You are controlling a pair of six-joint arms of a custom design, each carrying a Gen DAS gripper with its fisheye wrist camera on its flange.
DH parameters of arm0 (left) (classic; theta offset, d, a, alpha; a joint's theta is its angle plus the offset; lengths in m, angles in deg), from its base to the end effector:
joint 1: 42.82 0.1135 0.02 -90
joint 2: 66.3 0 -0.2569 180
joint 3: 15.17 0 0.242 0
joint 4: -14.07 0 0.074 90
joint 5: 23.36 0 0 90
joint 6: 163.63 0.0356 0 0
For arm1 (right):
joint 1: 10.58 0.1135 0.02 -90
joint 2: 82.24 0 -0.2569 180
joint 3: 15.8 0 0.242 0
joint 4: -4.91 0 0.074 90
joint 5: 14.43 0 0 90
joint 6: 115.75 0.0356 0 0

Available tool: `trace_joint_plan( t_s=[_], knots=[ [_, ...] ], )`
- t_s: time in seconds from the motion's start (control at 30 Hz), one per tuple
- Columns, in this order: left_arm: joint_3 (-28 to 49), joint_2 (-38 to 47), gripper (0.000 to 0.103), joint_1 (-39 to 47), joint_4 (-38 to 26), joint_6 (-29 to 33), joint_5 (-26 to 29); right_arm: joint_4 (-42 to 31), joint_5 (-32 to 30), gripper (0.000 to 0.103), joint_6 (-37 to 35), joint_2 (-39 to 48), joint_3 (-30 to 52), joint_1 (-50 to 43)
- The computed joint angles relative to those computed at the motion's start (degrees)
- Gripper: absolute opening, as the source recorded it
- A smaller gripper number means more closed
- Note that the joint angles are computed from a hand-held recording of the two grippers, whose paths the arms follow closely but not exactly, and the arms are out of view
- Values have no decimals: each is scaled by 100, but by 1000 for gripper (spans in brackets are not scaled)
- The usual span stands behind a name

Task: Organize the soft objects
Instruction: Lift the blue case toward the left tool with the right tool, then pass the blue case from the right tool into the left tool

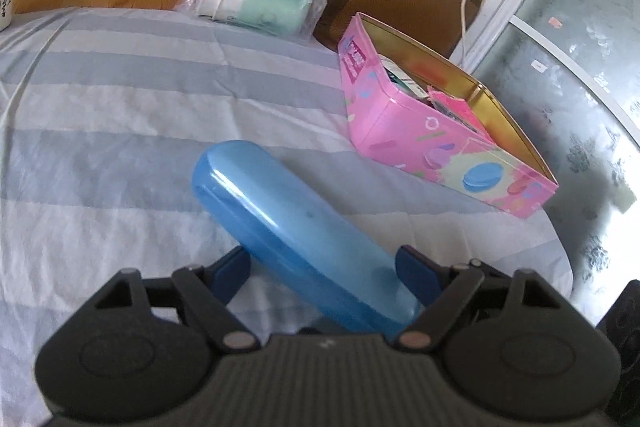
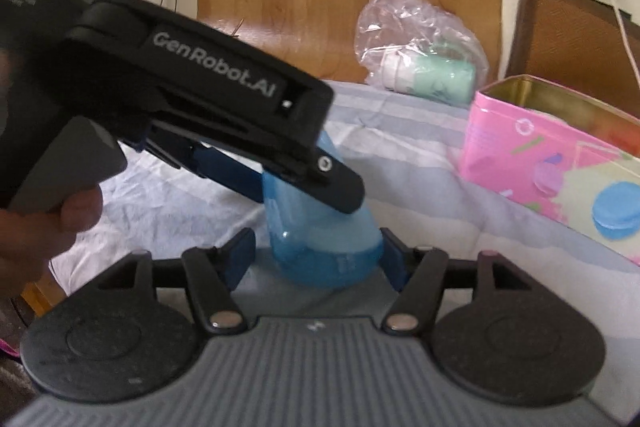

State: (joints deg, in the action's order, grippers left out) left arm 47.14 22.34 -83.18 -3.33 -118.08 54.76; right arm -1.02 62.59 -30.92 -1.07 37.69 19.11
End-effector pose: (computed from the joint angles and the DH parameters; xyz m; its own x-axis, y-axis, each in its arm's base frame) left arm 0.2405 -0.1948 0.1878 -0.7404 -0.2701 -0.6155 0.0026 0.9146 -0.4044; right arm 0.2440 0.1483 0.1948 -0.4208 -0.3410 -0.8406 -0.6859 0.7261 0.0488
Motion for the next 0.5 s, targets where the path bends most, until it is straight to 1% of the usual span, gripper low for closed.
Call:
trace_joint_plan(
  t_s=[0.03,0.07,0.13,0.2,0.3,0.4,0.5],
  knots=[
    [34,10,74,26,-24,7,-9,22,-76,63,28,115,92,-17],
    [77,40,70,54,-45,3,-15,49,-109,57,36,151,124,-28],
    [210,81,68,97,-176,-75,-2,110,-146,56,67,247,196,-51],
    [387,130,66,96,-279,-56,-2,349,-102,56,105,64,-35,-80],
    [826,179,65,15,-458,249,-67,856,76,56,214,-205,-281,-196],
    [1789,586,65,-78,-768,848,-175,1235,144,56,407,-333,-268,-568],
    [3097,1369,65,-113,-1041,1436,-160,1436,218,56,582,-194,6,-998]
  ],
)
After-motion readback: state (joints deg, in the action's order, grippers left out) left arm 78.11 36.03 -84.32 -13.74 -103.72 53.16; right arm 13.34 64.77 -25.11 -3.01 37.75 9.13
